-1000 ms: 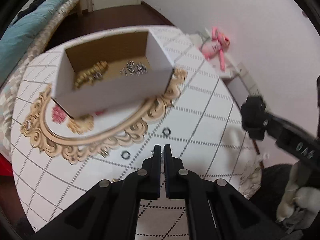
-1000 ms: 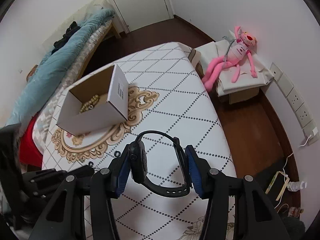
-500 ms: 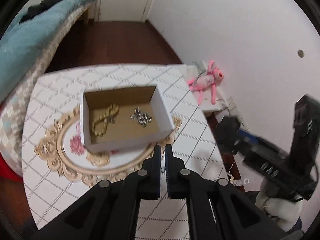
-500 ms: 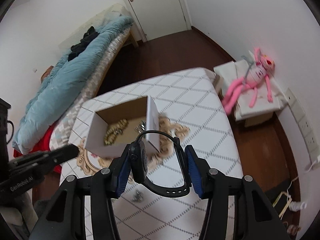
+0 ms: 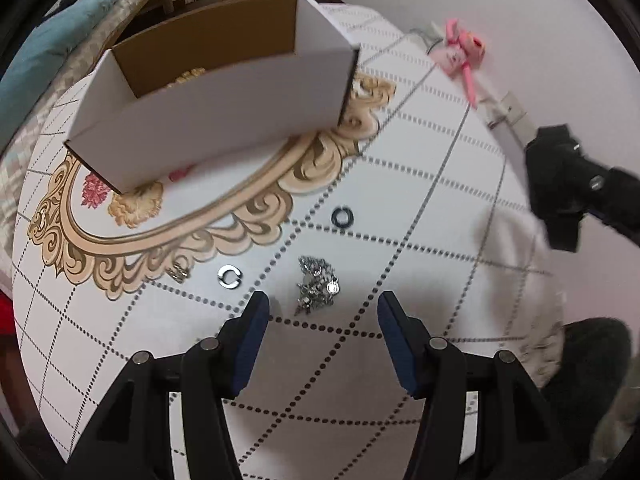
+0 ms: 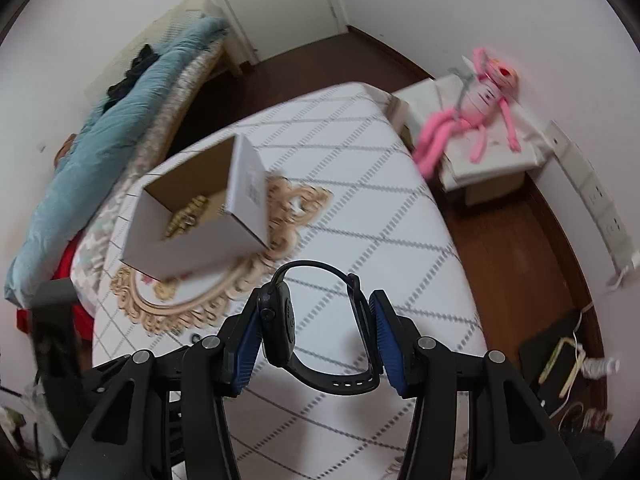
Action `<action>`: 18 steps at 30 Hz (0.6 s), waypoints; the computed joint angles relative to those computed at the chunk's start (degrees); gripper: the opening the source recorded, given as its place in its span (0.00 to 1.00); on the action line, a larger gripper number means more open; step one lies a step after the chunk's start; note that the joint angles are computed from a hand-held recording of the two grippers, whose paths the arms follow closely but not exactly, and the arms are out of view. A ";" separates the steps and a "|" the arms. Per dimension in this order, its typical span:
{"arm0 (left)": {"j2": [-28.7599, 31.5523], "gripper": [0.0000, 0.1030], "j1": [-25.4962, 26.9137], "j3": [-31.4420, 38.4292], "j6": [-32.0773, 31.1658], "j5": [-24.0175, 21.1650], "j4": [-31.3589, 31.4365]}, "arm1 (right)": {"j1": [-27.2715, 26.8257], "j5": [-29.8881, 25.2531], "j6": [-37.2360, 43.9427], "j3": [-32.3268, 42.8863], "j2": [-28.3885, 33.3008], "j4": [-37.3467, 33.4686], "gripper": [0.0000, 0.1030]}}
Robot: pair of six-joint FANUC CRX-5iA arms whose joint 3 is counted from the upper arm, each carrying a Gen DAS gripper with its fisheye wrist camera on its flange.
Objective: Organize jewelry
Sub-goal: 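Grasp the small silver charm pieces with the left tool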
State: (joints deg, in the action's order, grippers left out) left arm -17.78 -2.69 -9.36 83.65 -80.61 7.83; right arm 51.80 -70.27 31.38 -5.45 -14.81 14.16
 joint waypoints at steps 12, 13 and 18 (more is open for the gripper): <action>-1.66 0.00 -0.57 -1.50 -2.94 3.71 0.70 | 0.29 0.24 -1.51 -2.34 -1.23 -0.19 0.53; -2.07 0.00 0.25 -1.48 -3.54 3.54 1.66 | 0.40 0.31 -1.46 -2.20 -1.21 -0.09 0.53; -3.46 0.00 5.41 -0.37 -6.39 2.61 7.86 | 1.00 0.91 -1.40 -0.88 -1.42 0.84 0.53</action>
